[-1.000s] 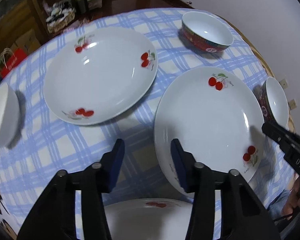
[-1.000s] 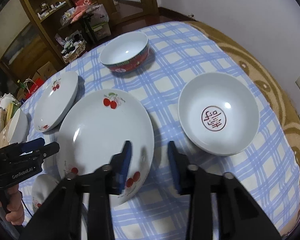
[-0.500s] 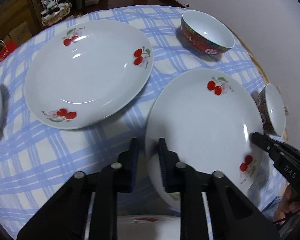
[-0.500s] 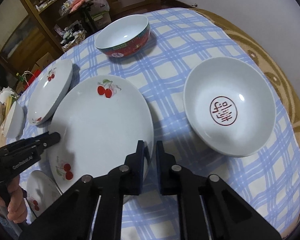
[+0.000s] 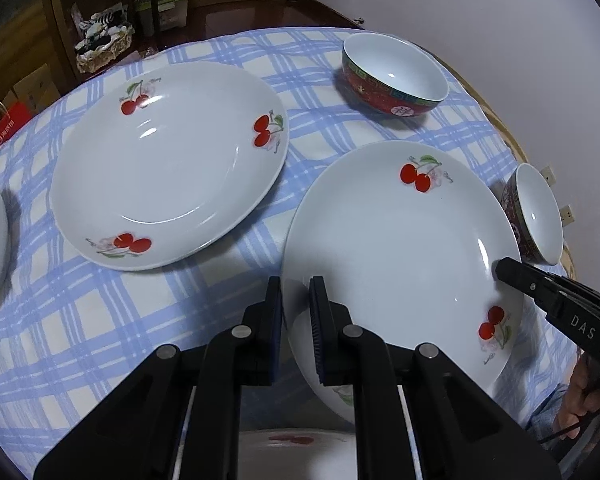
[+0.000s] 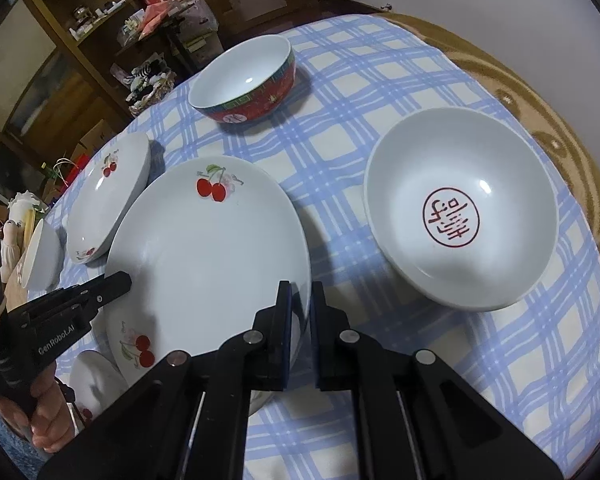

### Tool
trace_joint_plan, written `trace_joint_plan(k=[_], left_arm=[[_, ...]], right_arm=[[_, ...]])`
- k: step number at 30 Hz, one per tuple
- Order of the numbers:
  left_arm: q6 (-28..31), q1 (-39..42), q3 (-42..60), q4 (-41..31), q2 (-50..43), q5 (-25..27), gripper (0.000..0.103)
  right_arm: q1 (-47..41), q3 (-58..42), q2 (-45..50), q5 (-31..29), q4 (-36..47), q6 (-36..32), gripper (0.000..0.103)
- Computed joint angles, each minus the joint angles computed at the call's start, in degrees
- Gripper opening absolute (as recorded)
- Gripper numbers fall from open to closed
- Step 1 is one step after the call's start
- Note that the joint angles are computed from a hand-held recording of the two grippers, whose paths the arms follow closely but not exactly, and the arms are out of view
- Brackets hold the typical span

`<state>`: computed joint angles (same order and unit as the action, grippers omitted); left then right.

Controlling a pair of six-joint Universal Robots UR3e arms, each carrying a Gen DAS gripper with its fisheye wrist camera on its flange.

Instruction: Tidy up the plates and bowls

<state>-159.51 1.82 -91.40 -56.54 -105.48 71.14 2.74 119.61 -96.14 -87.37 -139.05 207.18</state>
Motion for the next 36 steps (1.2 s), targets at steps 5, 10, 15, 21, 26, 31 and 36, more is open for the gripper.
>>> trace_joint_plan(k=[5,10,15,21,26,31,36], left_arm=[[0.84,0.09,-0.88,-0.66,2.35,0.86,0.013],[1.48,1.51,-1.84,-2.14,4.53,0.84,0.013],[2.48,3.32,-2.47,-4.24,6.37,0.55,0.012],[4.25,6.03,-3.98,-6.56,10.00,0.28,0.012],[6.62,8.79,-5.95,-8.19,13.21,0.13,0.012],[9.38,12.71,-8.22,-10.76,17.33,-0.77,0.012],[12.40,16.18,-9.16,-14.46,21.07,-0.66,0.012]], right_arm=[[0.48,0.24,-1.33,0.12,0.46,0.55,0.009],[1.36,0.30,-2.64,0.36,0.78,1.13,0.009],[3.56,-0.78,-3.17,-0.01,1.05,2.25,0.008],[6.76,-2.13,-3.06,-0.82,1.42,3.70,0.007],[9.62,-3.46,-2.31,-1.41,1.10,5.88,0.007],[12.63,-4.01,-1.88,-1.99,0.19,7.99,0.007],[15.18,-4.24,-2.07,-1.62,-1.00,11.66,0.007]])
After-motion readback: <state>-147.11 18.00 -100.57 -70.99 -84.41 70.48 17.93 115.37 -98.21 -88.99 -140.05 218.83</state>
